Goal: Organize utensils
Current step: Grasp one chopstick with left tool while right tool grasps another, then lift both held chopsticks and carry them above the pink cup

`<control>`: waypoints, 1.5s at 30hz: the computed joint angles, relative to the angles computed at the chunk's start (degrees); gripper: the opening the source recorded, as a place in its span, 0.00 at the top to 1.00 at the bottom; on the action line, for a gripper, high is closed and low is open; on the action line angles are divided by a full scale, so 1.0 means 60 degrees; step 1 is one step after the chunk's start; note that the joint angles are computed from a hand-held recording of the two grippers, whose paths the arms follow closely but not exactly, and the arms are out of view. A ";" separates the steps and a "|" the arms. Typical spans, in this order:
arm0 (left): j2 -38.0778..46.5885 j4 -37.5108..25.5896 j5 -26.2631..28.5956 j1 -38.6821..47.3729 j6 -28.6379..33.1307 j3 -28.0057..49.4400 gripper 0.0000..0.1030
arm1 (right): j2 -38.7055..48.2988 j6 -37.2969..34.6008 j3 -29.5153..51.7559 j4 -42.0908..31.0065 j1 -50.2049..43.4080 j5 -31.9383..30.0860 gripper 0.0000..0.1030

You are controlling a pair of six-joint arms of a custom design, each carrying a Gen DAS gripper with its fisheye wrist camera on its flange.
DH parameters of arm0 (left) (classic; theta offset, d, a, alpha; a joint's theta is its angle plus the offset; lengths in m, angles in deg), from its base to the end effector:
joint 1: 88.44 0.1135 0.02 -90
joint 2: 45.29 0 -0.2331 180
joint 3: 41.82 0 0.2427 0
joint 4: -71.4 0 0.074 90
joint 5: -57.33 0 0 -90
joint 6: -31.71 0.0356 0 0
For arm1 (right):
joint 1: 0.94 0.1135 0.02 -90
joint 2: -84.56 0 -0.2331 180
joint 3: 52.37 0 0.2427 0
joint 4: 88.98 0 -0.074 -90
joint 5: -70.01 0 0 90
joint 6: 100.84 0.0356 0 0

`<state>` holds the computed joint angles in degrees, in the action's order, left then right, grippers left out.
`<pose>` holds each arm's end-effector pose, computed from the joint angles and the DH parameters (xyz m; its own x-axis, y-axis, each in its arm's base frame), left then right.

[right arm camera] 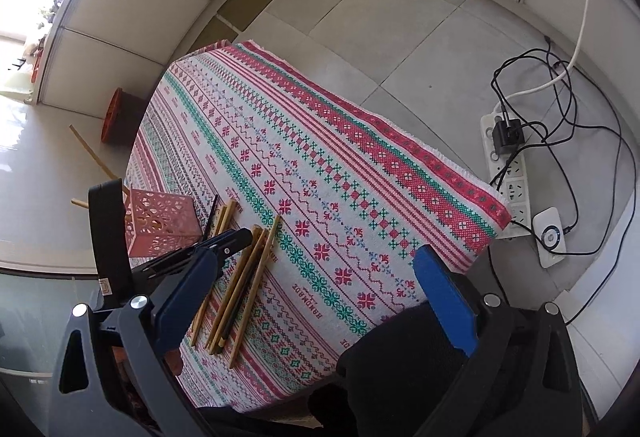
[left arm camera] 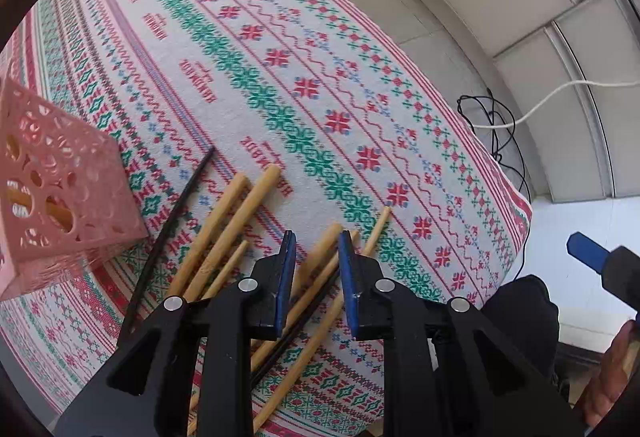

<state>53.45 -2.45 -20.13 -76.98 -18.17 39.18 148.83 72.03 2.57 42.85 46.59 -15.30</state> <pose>0.2794 0.0488 0.1612 -0.8779 0.4638 -0.1186 0.4785 0.8586 -0.1838 0.1487 0.1582 0.1918 -0.7707 0.6227 -0.1351 0.4775 0.7048 0.5246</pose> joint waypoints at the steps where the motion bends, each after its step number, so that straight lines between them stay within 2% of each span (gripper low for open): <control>1: -0.0182 0.0145 -0.0168 -0.0233 -0.0131 -0.0154 0.80 | -0.0012 0.0018 -0.0026 0.0005 -0.0029 -0.0021 0.07; 4: -0.0352 0.0421 -0.0512 -0.0616 -0.0571 -0.0362 0.80 | -0.0122 0.0054 -0.0161 0.0057 -0.0135 -0.0086 0.07; 9: -0.0131 0.0402 -0.0693 -0.0731 -0.0521 -0.0239 0.76 | -0.0128 -0.0008 -0.0223 0.0134 -0.0206 -0.0166 0.07; 11: -0.0362 0.0877 -0.1011 -0.1057 -0.0680 -0.0639 0.80 | -0.0067 -0.0017 -0.0214 0.0156 -0.0224 -0.0187 0.07; 12: -0.0505 0.1201 -0.1257 -0.1199 -0.0707 -0.0855 0.86 | -0.0019 -0.0005 -0.0194 0.0142 -0.0238 -0.0201 0.07; 14: -0.0704 0.1468 -0.1283 -0.1278 -0.0703 -0.1095 0.87 | 0.0084 0.0071 -0.0152 0.0145 -0.0299 -0.0267 0.07; 19: -0.1336 0.2214 -0.0699 -0.0842 -0.0613 -0.1576 0.92 | 0.0711 0.0189 0.0046 0.0335 -0.0696 -0.0701 0.07; 23: -0.2626 0.1866 0.0308 0.0196 0.0150 -0.1808 0.93 | 0.2440 -0.0380 0.1169 0.0464 -0.0811 -0.1172 0.09; 27: -0.4184 0.0718 0.1789 0.1952 0.1549 -0.1706 0.93 | 0.4672 -0.0757 0.3087 -0.0120 -0.0617 -0.1249 0.25; 32: -0.4869 -0.1214 0.3762 0.4904 0.3872 -0.0971 0.94 | 0.6921 -0.0821 0.5156 -0.0950 -0.0331 -0.1277 0.39; 36: -0.4449 -0.2713 0.4952 0.6917 0.5624 0.0049 0.94 | 0.8202 -0.0583 0.6441 -0.1493 -0.0141 -0.1378 0.49; 38: -0.3954 -0.3355 0.5286 0.7575 0.6296 0.0723 0.94 | 0.8809 -0.0418 0.7360 -0.2203 0.0036 -0.0989 0.55; 39: -0.3797 -0.3597 0.5446 0.7819 0.6516 0.0959 0.94 | 0.9150 -0.0431 0.7869 -0.2572 0.0089 -0.0873 0.63; 40: -0.3592 -0.3854 0.5624 0.8122 0.6774 0.1261 0.94 | 0.9442 -0.0337 0.8348 -0.2963 0.0169 -0.0646 0.76; 41: -0.3430 -0.3983 0.5755 0.8346 0.6918 0.1427 0.94 | 0.9649 -0.0238 0.8679 -0.3238 0.0224 -0.0492 0.81; 42: -0.3296 -0.4162 0.5847 0.8502 0.6980 0.1631 0.94 | 0.9821 -0.0114 0.8953 -0.3456 0.0280 -0.0341 0.90; 45: -0.3049 -0.4670 0.6035 0.8959 0.7226 0.1993 0.94 | 0.9397 0.0379 0.8273 -0.2796 0.0292 -0.0323 0.93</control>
